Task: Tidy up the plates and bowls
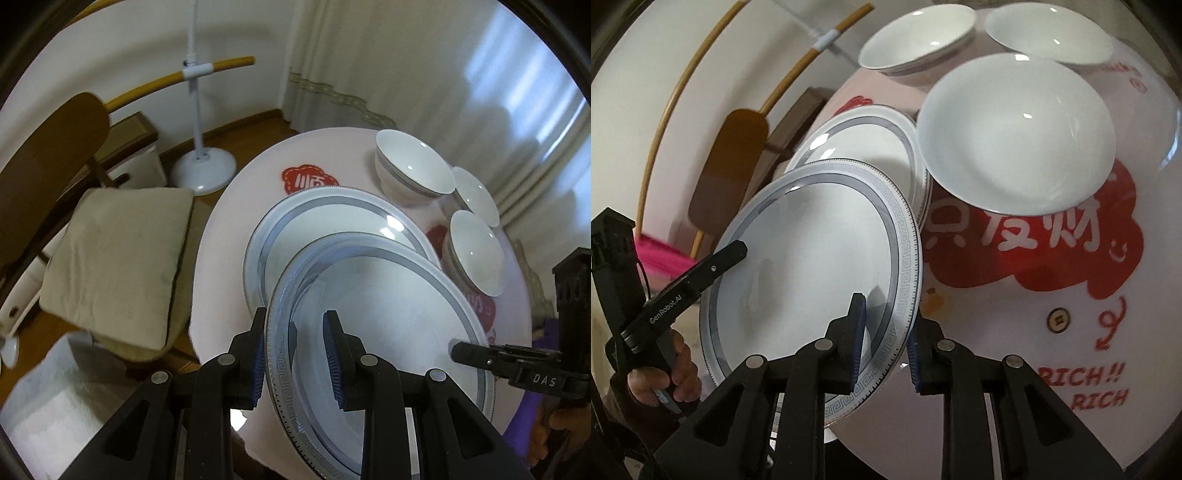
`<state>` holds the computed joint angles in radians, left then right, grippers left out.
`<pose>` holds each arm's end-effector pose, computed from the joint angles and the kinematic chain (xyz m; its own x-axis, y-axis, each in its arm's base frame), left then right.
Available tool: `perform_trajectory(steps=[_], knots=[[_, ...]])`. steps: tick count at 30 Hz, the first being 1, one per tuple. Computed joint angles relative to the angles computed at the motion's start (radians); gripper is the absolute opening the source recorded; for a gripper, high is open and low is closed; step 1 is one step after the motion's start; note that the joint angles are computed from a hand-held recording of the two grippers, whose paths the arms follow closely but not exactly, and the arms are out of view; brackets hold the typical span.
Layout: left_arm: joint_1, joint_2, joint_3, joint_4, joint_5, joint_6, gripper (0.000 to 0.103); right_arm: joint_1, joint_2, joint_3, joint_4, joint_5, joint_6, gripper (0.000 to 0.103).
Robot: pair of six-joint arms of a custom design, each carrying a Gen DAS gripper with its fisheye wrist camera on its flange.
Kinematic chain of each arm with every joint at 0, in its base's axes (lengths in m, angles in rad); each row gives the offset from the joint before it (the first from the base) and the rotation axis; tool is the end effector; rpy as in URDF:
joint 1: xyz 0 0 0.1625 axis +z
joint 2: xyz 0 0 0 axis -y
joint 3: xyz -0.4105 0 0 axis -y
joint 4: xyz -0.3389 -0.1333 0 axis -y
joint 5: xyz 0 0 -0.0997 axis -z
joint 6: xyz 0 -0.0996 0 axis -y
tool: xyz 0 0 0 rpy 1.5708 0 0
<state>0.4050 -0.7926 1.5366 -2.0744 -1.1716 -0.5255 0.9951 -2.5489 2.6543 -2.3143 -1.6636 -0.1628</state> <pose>-0.4952 -0.3994 0.1125 -0.6883 0.5721 -0.4460 0.6328 0.7742 0.0166 0.0302 -0.1814 0.3359 -0.8654 0.4714 0.1700 0.3010 0.7602 -0.5757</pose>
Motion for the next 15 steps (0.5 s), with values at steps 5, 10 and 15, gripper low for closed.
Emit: perform_trajectory(steps=[5, 10, 15], knots=[[0.055, 0.058, -0.078, -0.004, -0.015, 0.097, 0.024, 0.151, 0.134, 0.015, -0.159, -0.132, 0.168, 0.023], [0.084, 0.106, -0.13, -0.005, -0.02, 0.144, 0.024, 0.218, 0.199, 0.018, -0.224, -0.205, 0.251, 0.024], [0.109, 0.144, -0.166, -0.007, -0.023, 0.172, 0.024, 0.26, 0.246, 0.013, -0.244, -0.257, 0.315, 0.025]])
